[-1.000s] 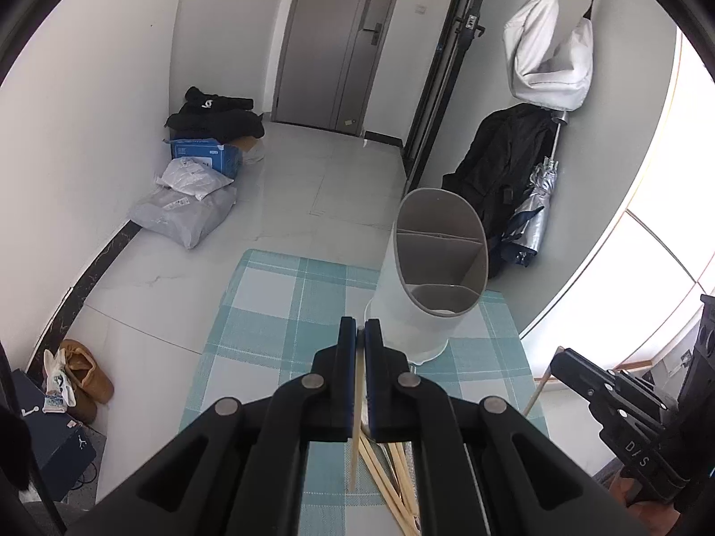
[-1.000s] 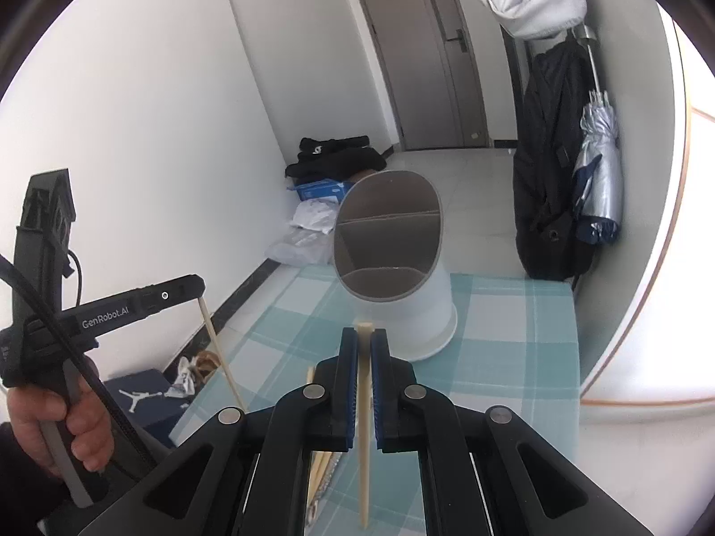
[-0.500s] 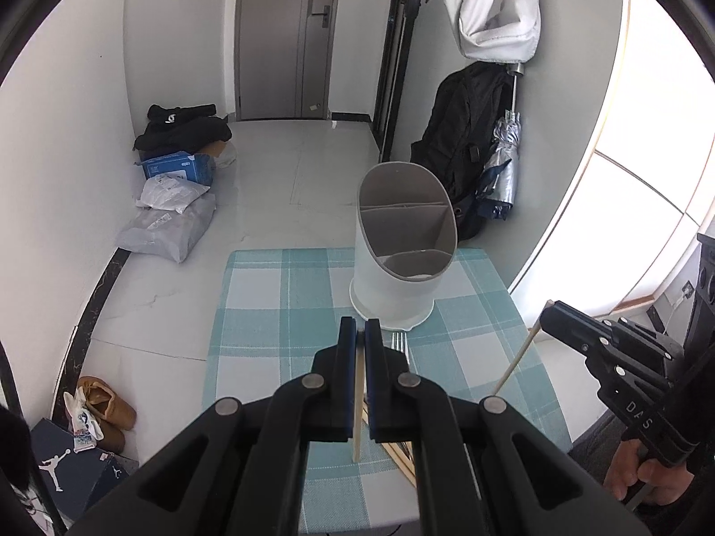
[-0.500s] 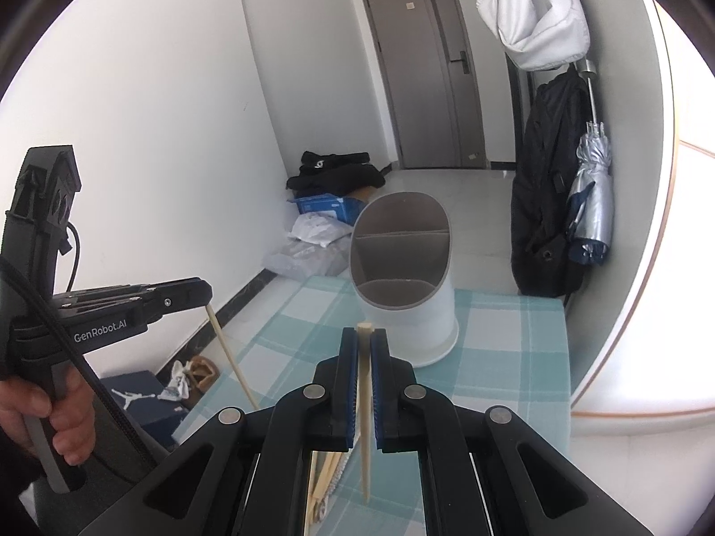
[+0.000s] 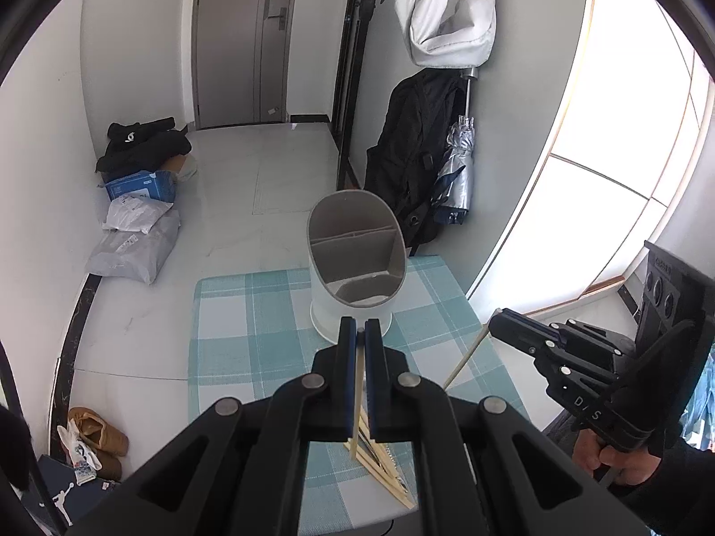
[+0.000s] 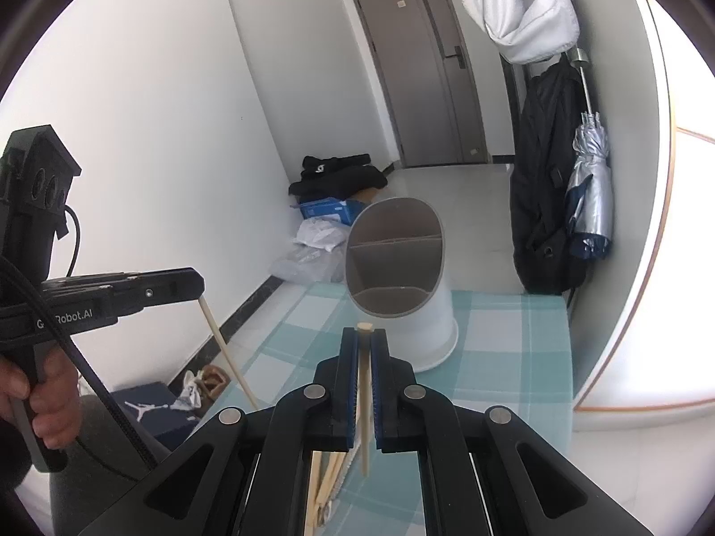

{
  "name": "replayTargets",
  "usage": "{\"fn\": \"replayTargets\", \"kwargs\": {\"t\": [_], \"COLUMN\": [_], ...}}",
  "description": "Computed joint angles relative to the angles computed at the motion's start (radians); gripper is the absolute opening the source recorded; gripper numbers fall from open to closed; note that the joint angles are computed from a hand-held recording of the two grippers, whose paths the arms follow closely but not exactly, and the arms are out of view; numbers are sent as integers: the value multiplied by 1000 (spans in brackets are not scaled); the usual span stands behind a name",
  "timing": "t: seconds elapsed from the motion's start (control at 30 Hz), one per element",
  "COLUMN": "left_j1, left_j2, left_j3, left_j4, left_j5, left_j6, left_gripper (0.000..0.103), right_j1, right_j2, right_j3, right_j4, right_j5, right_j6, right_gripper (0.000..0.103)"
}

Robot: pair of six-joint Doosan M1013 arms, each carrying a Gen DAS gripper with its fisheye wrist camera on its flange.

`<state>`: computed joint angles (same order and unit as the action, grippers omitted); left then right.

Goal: Organize utensils
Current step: 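Lower the chopstick into the caddy compartment and open the right gripper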

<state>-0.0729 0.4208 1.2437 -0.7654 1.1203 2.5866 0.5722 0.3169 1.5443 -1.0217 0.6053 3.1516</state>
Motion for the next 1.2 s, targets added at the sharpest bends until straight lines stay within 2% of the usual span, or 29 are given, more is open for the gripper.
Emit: {"fn": "replayTargets", "kwargs": {"t": [0.27,0.37,0.6,0.7,1.07,1.2], "left_j1": [-11,-20,-38,-43,-64,-60], "left_j2": [40,52,134,171,261,294], "left_j3": [-126,-163,-313,-375,-472,-494], "left_j4": [-59,-82,-107,-114,-91,-97], "left_j5": [102,96,95,97,72,113], "left_j6": [-60,-55,-128,-151,-168,-189], "left_gripper": [1,1,1,1,1,1], "right_j1": [-19,-35,-83,-109,-185,-206], "right_j2": [-28,-36,-26,-5,118,154], "right_j3": [-15,-38,-147,-208,-387,-416], "right_j4": [-20,-7,10,40,280,400], "right_j5": [-3,-7,-9,-18,-23,-12], "right_j6": [-19,-52,-199,-289,-698,-849], "right_gripper": [5,5,5,5,5,5]}}
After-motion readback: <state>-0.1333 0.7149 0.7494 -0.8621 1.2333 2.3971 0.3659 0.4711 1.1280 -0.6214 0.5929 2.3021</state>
